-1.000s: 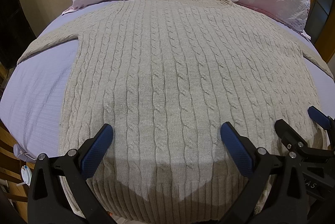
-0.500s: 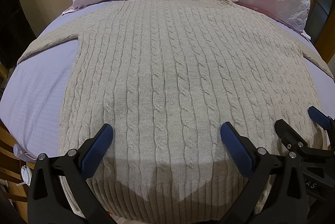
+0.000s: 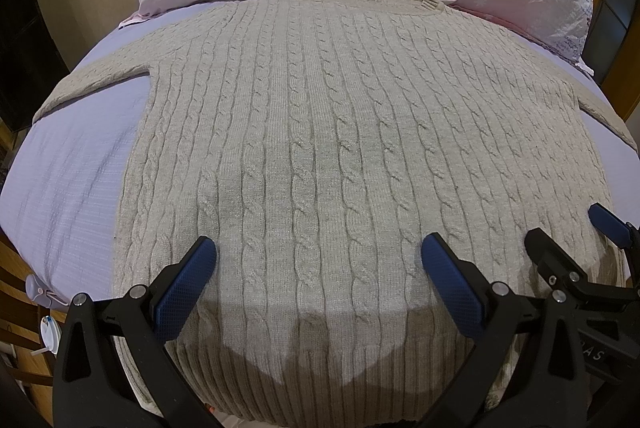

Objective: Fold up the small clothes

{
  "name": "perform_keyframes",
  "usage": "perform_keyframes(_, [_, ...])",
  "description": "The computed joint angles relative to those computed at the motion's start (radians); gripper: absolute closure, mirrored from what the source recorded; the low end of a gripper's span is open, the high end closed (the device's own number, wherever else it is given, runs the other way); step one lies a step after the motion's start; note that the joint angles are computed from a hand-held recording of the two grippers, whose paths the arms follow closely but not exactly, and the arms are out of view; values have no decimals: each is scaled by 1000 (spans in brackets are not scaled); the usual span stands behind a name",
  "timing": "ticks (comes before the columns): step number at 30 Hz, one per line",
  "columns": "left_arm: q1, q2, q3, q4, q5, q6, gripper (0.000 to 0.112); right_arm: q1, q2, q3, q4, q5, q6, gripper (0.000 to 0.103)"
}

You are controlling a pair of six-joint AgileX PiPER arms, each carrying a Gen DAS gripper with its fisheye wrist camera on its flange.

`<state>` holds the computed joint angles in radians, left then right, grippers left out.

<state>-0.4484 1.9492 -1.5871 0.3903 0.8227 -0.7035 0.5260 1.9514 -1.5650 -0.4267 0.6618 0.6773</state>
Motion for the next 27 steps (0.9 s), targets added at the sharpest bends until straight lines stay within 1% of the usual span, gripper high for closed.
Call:
perform_keyframes(9, [1, 2, -5, -5, 6, 5, 11, 0, 2, -5, 1, 5, -1, 2])
perform_keyframes(14, [5, 19, -40, -26, 32, 30, 11, -3, 1, -5, 8, 3, -19, 2])
perform_keyframes(16, [8, 30, -63, -42, 52, 52, 11, -3, -3, 8, 12, -22, -35, 2])
perform_keyframes(17, [13, 33, -72, -54, 59, 69, 11, -6, -9, 25, 4, -51, -39, 2])
perform_keyframes(18, [12, 36, -70, -53, 56, 68, 11, -17, -27, 64, 13, -103, -71, 2])
perform_keyframes(19, [11, 36, -72, -53, 56, 71, 11, -36, -51, 118, 52, -181, -144, 2])
perform_keyframes(20, [14, 33, -65, -58, 44, 88, 11, -65, -72, 155, 132, -239, -244, 2])
perform_keyframes(22, [25, 27, -66, -87, 36, 135, 11, -139, -110, 186, 331, -286, -422, 2])
perform_keyframes(23, [39, 19, -59, -119, 22, 172, 11, -200, -144, 211, 431, -320, -489, 2])
perform_keyframes(25, [103, -36, 10, -260, -88, 284, 11, -363, -197, 224, 631, -356, -587, 2])
perform_keyframes(26, [134, -67, 56, -322, -158, 329, 11, -463, -207, 209, 731, -362, -609, 3])
perform_keyframes(27, [169, -109, 117, -371, -258, 362, 11, -553, -193, 173, 831, -344, -648, 5])
